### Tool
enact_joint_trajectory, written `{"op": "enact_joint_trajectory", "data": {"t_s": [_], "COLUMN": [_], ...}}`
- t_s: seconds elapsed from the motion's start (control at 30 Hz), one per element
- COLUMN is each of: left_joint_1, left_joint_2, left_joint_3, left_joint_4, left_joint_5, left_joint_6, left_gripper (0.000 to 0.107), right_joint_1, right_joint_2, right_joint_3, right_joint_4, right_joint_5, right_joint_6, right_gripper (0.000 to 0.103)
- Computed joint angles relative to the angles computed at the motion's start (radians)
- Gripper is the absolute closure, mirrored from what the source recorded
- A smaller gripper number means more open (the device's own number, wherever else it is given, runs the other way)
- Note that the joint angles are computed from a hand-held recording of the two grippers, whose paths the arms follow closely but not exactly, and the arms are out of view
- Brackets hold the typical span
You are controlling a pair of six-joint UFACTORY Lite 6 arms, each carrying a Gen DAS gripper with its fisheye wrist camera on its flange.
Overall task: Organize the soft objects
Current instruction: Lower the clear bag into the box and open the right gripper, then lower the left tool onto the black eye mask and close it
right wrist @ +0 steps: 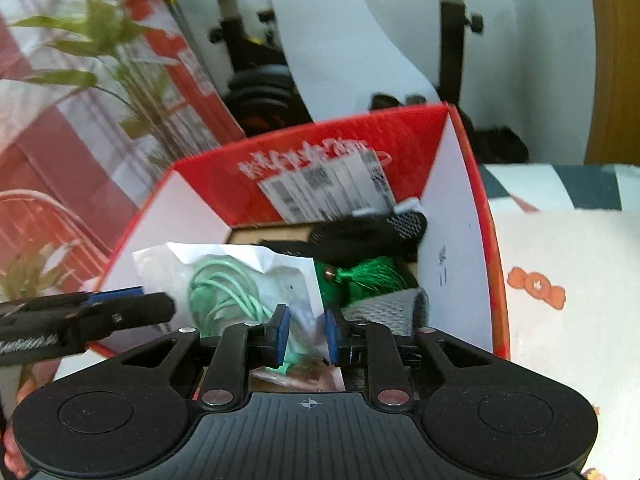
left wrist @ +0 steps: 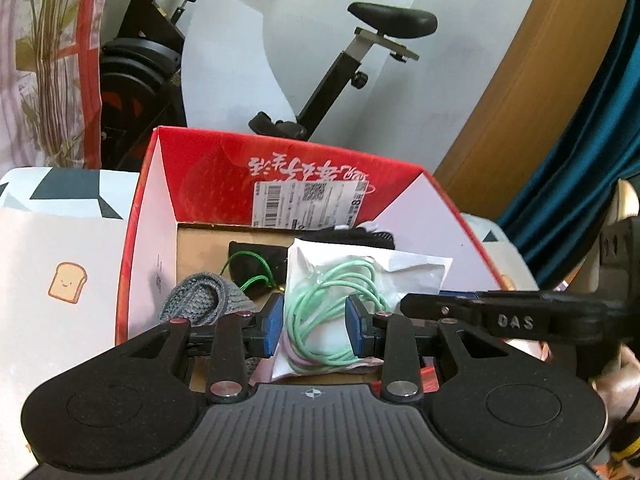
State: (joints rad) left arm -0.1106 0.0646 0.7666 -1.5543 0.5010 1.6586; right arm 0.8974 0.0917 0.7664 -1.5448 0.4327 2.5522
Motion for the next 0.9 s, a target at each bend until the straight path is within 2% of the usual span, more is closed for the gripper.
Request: {"op": "enact_joint_trajectory", "data": {"t_s": [0.2,0.3,0.47,0.73,0.9], "left_joint_1": [0.021,0.022,0.022,0.126,0.185], "left_joint_2": [-0.014,-0.050,-0.142,-0.348,-0.483], "left_joint_3": [-0.005,-0.025,-0.088,-0.214,-0.279], "left_joint_4": [-0.023,-0.042,-0.062,0.045,0.155], "left_joint_5": [-0.016,-0.031,-0.050,-0.022,0.008], "left_joint_6": [0.040,0.060,0.095,0.037,-0.049], "left_gripper": [0.072,0.072,0.072,0.072,0.072], "right_joint_1": [-0.032,0.012,0.116,0.322,0.428], "right_joint_2": [0.122,0.140,0.088,-0.076,-0.092], "right_joint_3": [0.107,0.134,0.112,-0.001,-0.011], "right_joint_4": [0.113,0.153,0.161,0.141,0.135], "right_joint_5": [0.009,0.099,0.281,0.445,0.497], "right_joint_6": [-0.136,-0.174,-0.176,-0.052,0.014], "right_gripper": [0.086,0.085,0.080,0.079,0.075]}}
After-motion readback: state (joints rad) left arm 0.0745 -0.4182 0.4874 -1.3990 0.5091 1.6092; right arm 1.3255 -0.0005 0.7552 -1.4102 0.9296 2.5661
